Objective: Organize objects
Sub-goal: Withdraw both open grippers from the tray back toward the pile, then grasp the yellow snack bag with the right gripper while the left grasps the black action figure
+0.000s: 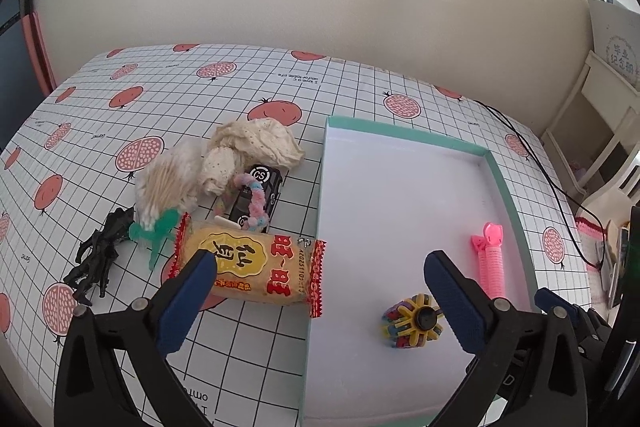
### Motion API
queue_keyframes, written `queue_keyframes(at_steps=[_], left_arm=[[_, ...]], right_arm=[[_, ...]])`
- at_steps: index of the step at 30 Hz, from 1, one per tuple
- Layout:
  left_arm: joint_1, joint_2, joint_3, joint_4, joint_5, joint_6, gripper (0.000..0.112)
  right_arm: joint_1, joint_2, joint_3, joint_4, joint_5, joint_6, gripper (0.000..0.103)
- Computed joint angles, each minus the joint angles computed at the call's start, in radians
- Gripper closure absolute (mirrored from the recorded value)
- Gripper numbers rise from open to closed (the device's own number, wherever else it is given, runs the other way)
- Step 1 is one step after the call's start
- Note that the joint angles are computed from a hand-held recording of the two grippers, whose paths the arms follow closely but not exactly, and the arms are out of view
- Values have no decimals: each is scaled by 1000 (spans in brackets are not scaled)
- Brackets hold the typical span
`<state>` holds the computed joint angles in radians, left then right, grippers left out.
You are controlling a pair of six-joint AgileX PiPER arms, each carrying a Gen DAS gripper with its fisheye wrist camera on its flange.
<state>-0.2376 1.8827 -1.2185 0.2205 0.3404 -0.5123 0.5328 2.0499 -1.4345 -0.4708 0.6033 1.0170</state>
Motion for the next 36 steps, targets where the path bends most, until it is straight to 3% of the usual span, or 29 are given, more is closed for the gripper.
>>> queue_keyframes(at_steps=[7,15,26,32,36], left_arm=[[55,-56,0,-189,0,228,9],[226,-125,10,-376,-7,473,9],[495,-61,-34,-576,63,666,9],[569,-13,-56,-564,84,698,9],[579,45,-93,-533,137,696,9]], right_arm=[[29,-62,11,-125,-13,143,0],[101,-29,-122,-81,20,52,0],[234,205,-507,71,158,-247,0],[264,358,-728,118,289,-363,0],[263,423,-804,126,354,-402,0]])
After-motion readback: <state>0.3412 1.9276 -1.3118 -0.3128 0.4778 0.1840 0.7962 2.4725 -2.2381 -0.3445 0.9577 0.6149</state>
